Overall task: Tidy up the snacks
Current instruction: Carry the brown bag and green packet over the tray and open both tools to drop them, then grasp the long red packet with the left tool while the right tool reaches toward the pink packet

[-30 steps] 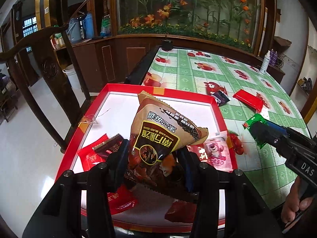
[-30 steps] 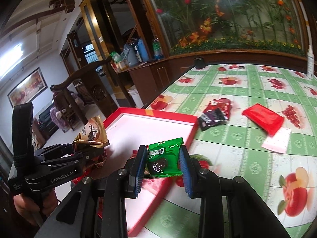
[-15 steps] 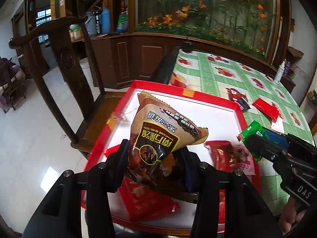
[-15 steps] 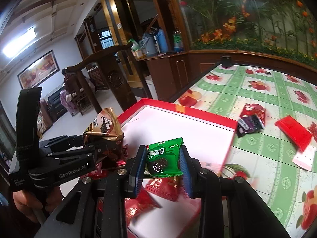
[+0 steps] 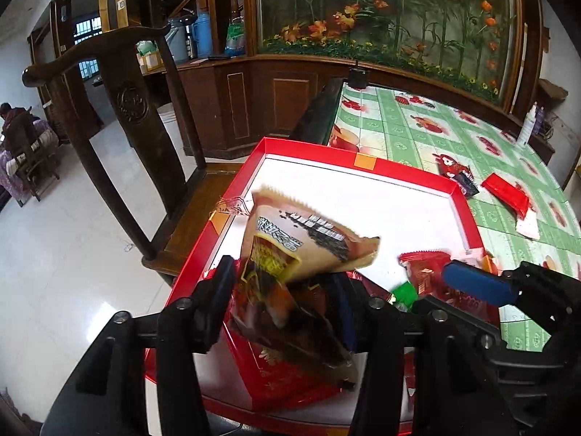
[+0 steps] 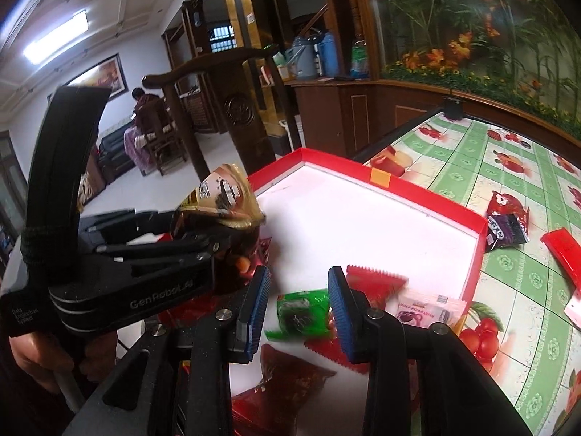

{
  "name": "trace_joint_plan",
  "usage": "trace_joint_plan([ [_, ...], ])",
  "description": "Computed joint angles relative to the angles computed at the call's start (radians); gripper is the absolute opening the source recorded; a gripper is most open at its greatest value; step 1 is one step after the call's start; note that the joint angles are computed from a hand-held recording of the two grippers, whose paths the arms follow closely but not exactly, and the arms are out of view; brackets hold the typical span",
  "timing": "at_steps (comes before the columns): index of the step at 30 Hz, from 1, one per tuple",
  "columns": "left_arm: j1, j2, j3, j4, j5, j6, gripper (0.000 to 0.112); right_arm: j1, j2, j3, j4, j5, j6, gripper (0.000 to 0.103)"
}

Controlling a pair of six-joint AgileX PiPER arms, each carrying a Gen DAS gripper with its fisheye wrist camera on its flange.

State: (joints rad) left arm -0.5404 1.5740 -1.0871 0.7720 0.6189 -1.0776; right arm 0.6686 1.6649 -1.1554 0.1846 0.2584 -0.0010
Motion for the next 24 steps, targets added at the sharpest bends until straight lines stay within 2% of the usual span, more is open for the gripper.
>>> trace_joint_plan([
  [1,-0.004,0.004,-0.004,0.007,0.006,-0.010,0.063,-0.004,-0.001,0.001,0.005,0.004,-0.005,0.042],
  [4,-0.024,0.016,-0.015,0.050,0.032,-0.054,0.066,-0.032,-0.025,0.038,0.066,-0.028,-0.053,0.049],
  [9,-0.055,0.054,-0.063,0.071,0.087,-0.076,0.074,-0.128,-0.071,0.097,0.299,-0.061,-0.246,0.056],
  [14,-0.101,0.096,-0.121,0.088,0.160,-0.087,0.078,-0.277,-0.103,0.139,0.569,-0.042,-0.481,0.058],
  [16,-0.116,0.115,-0.150,0.086,0.187,-0.075,0.078,-0.332,-0.116,0.149,0.600,-0.035,-0.515,0.066],
  [24,-0.198,0.180,-0.268,0.096,0.291,-0.026,0.078,-0.575,-0.160,0.146,0.610,-0.011,-0.594,0.079],
])
